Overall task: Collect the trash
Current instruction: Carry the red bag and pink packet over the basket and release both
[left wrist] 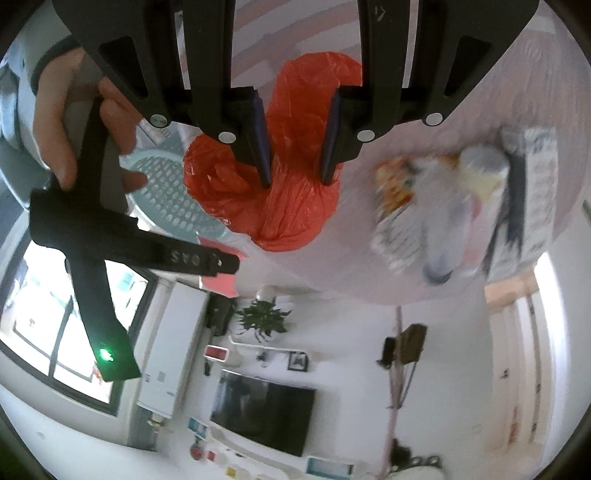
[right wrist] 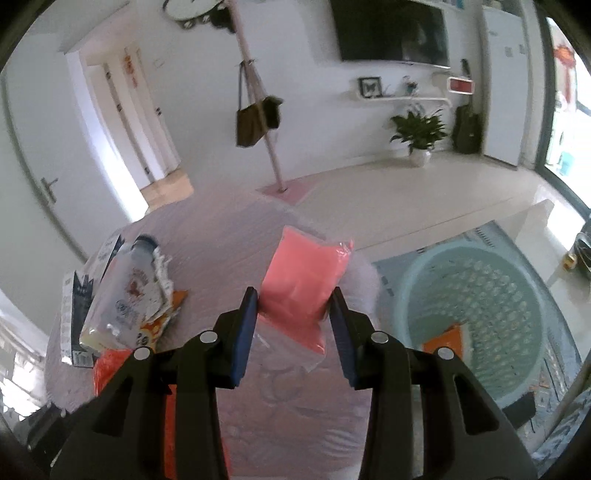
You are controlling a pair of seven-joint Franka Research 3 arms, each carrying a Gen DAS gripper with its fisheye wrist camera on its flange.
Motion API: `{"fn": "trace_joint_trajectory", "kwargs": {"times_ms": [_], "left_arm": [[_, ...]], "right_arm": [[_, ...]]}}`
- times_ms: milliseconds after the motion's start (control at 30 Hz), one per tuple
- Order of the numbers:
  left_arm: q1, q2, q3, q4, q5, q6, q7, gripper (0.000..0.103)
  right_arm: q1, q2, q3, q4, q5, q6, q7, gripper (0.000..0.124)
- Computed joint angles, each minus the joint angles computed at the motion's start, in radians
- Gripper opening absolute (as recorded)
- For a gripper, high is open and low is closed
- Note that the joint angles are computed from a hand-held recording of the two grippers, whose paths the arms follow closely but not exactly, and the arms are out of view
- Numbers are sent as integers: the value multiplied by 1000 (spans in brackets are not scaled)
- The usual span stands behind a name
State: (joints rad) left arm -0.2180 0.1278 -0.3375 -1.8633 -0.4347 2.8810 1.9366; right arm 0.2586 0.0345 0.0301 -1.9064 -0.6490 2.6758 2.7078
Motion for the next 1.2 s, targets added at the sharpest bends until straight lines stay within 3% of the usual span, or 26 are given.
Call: {"fn": "trace_joint_trajectory", "kwargs": {"times_ms": [133, 333, 633, 900, 1033, 1133, 1200], "left_arm": [[-26, 58, -13, 81, 71, -3, -29, 25], [-66, 190, -46, 264, 177, -96, -76, 25], [-153, 446, -58, 587, 306, -253, -160, 25], [-275, 664, -12, 922, 411, -422, -204, 27], [-317, 715, 16, 1007, 446, -456, -212, 36], [-318, 697, 21, 965, 455, -408, -213, 49], [-326, 699, 32, 962, 469, -395, -231, 57]], "right_arm": [[-37, -78, -5, -75, -78, -4, 84, 36], [-152, -191, 14, -205, -83, 12, 138, 36], [-277, -220, 21, -316, 69, 52, 89, 36], [-307, -192, 0, -376, 217, 79, 22, 37], [-315, -180, -8, -387, 253, 80, 3, 38], [-324, -185, -11, -398, 252, 88, -5, 39], [-332, -189, -6, -401, 241, 84, 5, 47]]}}
